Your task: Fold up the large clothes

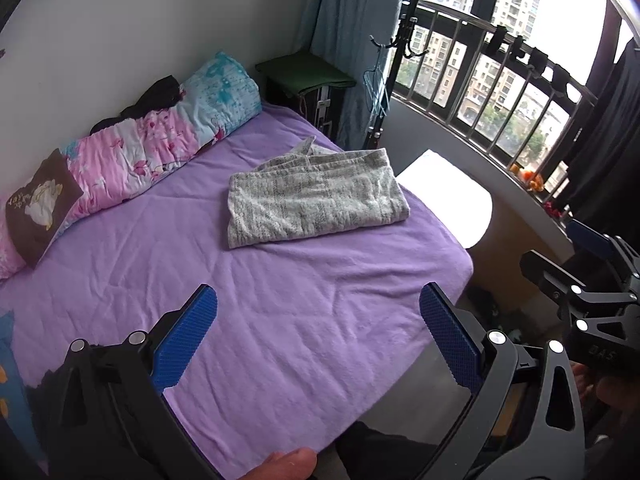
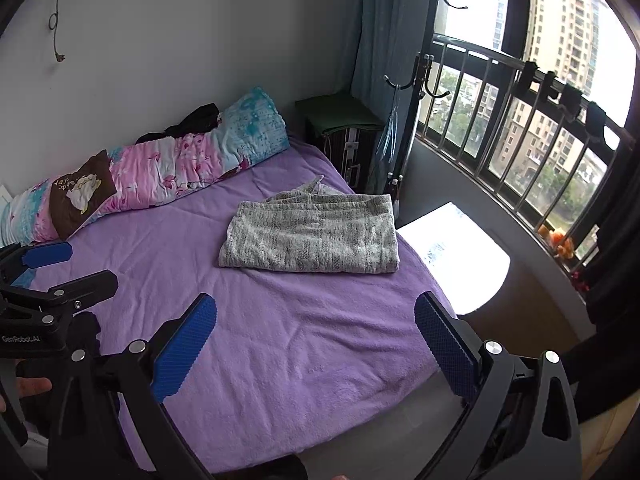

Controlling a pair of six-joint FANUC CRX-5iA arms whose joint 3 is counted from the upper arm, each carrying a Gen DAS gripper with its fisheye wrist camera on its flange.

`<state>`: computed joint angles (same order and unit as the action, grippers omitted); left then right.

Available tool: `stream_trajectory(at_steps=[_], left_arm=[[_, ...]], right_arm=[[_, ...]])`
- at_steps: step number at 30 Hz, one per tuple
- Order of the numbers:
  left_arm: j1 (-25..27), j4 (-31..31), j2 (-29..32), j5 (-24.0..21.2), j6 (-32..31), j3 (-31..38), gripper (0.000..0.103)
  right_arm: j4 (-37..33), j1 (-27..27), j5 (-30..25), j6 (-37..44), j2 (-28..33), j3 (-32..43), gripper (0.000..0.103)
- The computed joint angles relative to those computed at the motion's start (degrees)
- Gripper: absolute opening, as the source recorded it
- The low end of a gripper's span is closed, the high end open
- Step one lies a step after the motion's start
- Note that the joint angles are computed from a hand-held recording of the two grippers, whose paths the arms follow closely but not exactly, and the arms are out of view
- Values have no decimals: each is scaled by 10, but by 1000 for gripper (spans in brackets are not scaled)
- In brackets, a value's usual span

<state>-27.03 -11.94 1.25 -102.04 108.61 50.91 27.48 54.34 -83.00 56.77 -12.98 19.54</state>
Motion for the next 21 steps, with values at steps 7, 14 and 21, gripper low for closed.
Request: stream_trajectory(at_steps=[7,14,21], left_arm=[[-6,-8,5,-6,-2,10,97],[-3,-5,4,-6,-4,10,97],[-4,-7,9,-10,-4,20,97]], right_arm=[[-1,-2,2,1,-3,-2,97],[0,-1,2,-2,-6,-5,97],[-1,-2,4,0,-6,-6,97]])
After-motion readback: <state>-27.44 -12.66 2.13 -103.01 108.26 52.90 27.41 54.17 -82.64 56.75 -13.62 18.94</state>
